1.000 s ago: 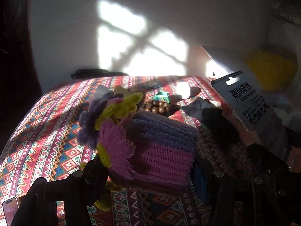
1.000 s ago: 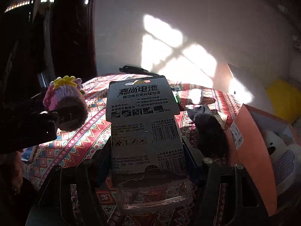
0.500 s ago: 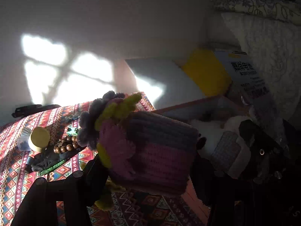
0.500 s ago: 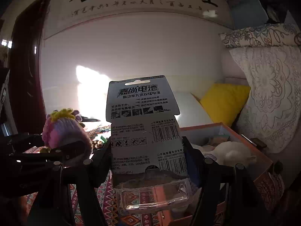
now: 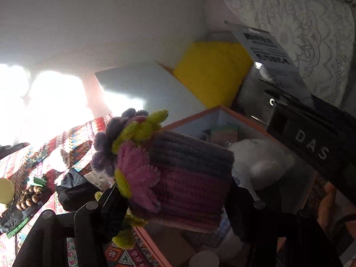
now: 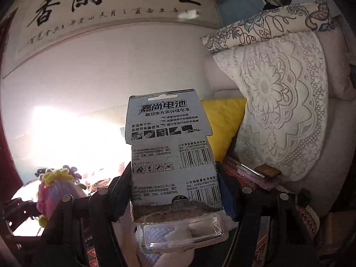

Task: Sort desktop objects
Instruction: 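Release the knitted cup and battery card into the pink box, then grasp the dark blue bottle with the left tool while the right tool grasps the black glove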

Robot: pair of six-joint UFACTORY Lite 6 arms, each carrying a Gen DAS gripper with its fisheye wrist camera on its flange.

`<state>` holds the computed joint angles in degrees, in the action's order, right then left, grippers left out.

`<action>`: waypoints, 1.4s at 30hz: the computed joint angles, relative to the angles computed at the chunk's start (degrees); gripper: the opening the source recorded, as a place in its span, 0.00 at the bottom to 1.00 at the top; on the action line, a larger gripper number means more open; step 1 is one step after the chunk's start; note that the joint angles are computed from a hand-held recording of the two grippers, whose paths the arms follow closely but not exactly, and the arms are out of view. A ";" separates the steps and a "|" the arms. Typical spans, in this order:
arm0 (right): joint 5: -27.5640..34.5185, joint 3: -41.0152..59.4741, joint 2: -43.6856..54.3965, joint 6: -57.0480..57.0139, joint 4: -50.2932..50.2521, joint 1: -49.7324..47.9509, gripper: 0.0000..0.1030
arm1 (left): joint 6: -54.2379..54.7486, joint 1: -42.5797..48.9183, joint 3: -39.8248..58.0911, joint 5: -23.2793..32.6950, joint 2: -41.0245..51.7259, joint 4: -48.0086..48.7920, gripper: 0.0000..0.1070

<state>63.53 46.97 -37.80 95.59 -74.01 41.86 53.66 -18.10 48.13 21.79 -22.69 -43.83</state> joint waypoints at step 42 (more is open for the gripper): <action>-17.55 49.27 61.60 -9.84 5.14 6.10 0.99 | 48.88 65.77 37.21 20.11 52.15 -24.21 0.92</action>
